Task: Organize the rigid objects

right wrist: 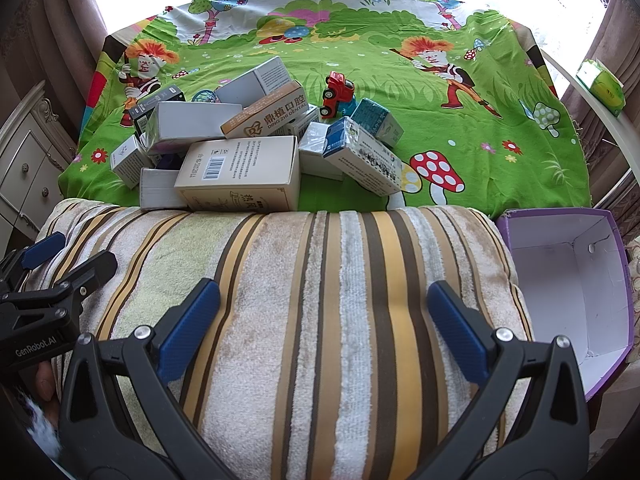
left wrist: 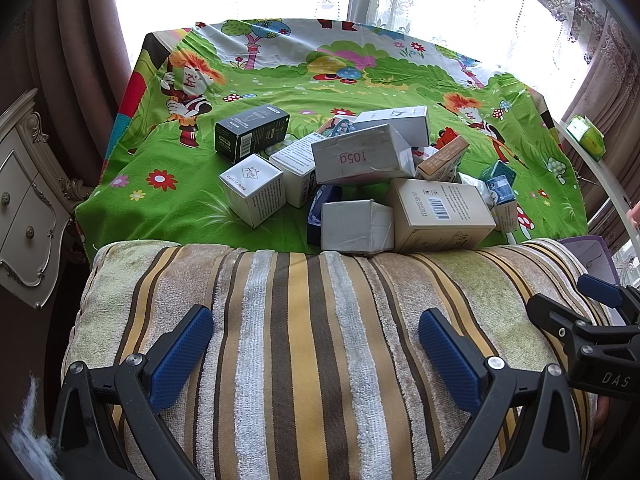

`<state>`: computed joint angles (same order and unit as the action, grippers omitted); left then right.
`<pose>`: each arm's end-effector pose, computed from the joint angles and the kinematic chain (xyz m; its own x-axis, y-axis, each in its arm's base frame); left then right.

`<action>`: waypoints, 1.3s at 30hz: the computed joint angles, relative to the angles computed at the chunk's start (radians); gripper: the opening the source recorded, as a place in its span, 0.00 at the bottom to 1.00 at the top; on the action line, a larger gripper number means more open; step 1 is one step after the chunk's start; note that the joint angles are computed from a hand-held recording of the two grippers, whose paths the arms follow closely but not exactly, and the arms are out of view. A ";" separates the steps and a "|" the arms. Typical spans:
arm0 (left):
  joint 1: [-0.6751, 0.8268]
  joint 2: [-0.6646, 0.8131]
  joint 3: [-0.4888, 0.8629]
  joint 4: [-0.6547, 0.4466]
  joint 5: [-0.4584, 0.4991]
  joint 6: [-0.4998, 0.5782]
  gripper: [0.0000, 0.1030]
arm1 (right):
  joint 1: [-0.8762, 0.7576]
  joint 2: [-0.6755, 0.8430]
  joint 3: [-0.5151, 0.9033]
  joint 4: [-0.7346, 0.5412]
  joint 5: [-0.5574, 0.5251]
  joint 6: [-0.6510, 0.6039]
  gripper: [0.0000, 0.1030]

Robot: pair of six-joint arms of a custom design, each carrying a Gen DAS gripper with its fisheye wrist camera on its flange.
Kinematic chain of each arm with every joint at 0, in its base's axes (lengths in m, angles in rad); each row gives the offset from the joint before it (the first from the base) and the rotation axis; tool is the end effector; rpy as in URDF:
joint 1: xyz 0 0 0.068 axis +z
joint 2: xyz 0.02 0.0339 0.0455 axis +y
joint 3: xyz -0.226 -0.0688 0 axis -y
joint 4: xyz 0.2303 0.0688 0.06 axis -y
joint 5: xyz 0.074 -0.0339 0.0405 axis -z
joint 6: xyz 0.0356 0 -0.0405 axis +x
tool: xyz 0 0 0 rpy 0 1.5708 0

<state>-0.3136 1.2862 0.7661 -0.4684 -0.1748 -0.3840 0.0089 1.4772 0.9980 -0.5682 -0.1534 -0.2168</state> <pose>0.2361 -0.0701 0.1769 -0.8163 -0.1231 -0.5643 -0.1003 0.9924 -0.0714 0.2854 0.0080 0.1910 -0.8275 -0.2200 -0.5166 -0.2695 0.9628 0.0217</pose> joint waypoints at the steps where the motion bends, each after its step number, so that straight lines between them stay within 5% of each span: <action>1: 0.000 0.000 0.000 0.000 0.001 -0.001 1.00 | -0.006 0.003 0.002 -0.001 -0.012 -0.002 1.00; 13: 0.021 0.002 0.012 -0.002 0.032 0.013 1.00 | -0.073 0.035 0.049 -0.047 -0.131 -0.052 1.00; 19: 0.121 0.007 0.029 0.036 0.182 0.019 1.00 | -0.151 0.109 0.131 -0.093 -0.278 -0.056 1.00; 29: 0.218 0.235 0.239 0.110 0.366 0.041 1.00 | -0.191 0.310 0.334 -0.124 -0.338 -0.039 1.00; 39: 0.237 0.519 0.497 0.060 0.428 0.048 1.00 | -0.203 0.513 0.565 -0.212 -0.365 -0.042 1.00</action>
